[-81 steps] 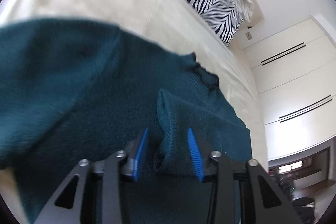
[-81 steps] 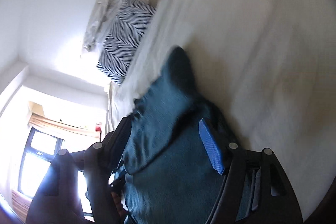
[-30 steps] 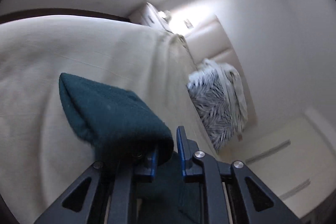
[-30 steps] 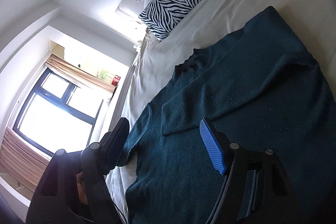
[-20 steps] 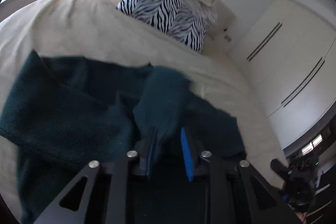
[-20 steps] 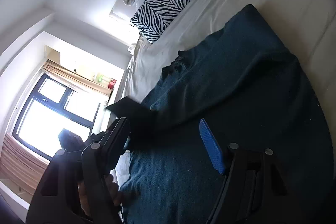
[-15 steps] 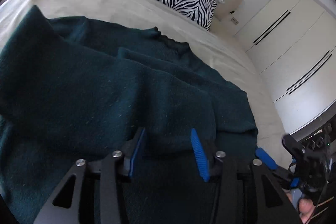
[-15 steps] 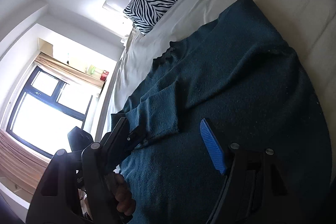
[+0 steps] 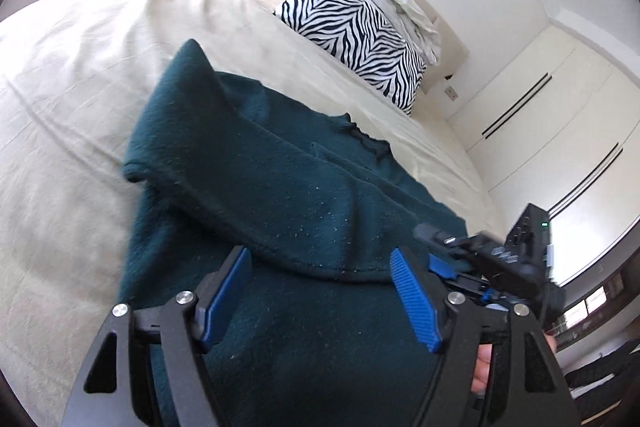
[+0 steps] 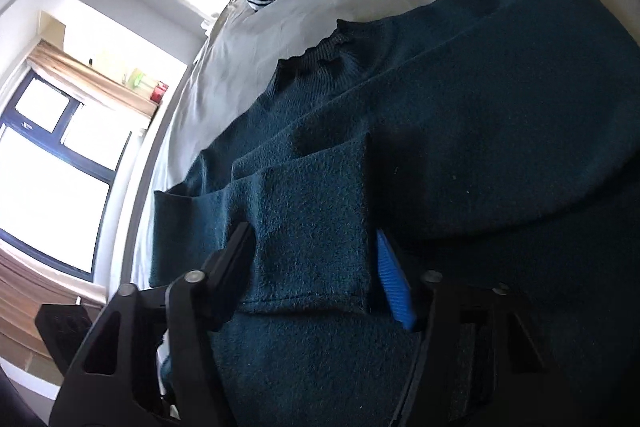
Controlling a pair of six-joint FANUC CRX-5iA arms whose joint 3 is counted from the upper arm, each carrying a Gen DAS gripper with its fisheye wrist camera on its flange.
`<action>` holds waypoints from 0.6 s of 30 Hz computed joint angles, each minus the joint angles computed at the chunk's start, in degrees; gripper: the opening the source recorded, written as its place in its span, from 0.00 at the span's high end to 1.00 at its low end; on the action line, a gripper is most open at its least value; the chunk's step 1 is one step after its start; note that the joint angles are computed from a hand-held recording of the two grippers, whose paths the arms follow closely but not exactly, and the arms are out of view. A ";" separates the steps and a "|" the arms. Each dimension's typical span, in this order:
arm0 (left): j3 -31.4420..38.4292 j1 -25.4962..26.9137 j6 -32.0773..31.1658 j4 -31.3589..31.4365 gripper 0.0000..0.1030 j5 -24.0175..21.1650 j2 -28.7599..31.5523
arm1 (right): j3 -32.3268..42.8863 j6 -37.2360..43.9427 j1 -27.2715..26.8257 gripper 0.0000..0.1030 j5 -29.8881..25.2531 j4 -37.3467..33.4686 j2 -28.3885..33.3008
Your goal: Fold small clothes
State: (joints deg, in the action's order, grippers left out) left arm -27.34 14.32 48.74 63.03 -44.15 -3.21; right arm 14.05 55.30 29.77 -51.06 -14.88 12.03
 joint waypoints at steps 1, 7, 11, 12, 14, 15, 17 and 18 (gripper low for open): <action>-0.32 0.30 -0.78 1.17 0.28 -0.55 -0.21 | 0.55 -0.22 0.86 0.73 -0.93 2.28 0.53; -1.03 2.73 -4.11 5.41 0.28 -2.82 -2.70 | 0.56 -0.94 3.14 0.94 -0.98 11.03 0.06; 0.26 4.79 -4.72 6.35 0.29 -2.75 -2.69 | -0.44 -2.66 2.72 0.94 0.51 16.51 -1.42; 0.89 5.21 -4.42 5.86 0.32 -2.40 -2.40 | -0.30 -2.89 2.21 0.94 0.29 16.92 -1.50; 2.85 6.23 -3.16 5.02 0.48 -2.65 -0.87 | -0.38 -3.40 1.03 0.94 0.11 17.63 -1.55; 3.81 6.48 -2.67 4.69 0.52 -2.92 -0.05 | -0.18 -3.57 0.53 0.94 -0.21 17.86 -1.45; 6.24 6.62 -1.58 2.91 0.65 -2.65 1.82 | -0.26 -3.56 -0.64 0.94 -0.72 18.30 -1.31; 7.35 6.63 -1.05 2.05 0.67 -2.84 2.66 | -0.73 -3.50 -0.97 0.94 -0.76 18.46 -1.46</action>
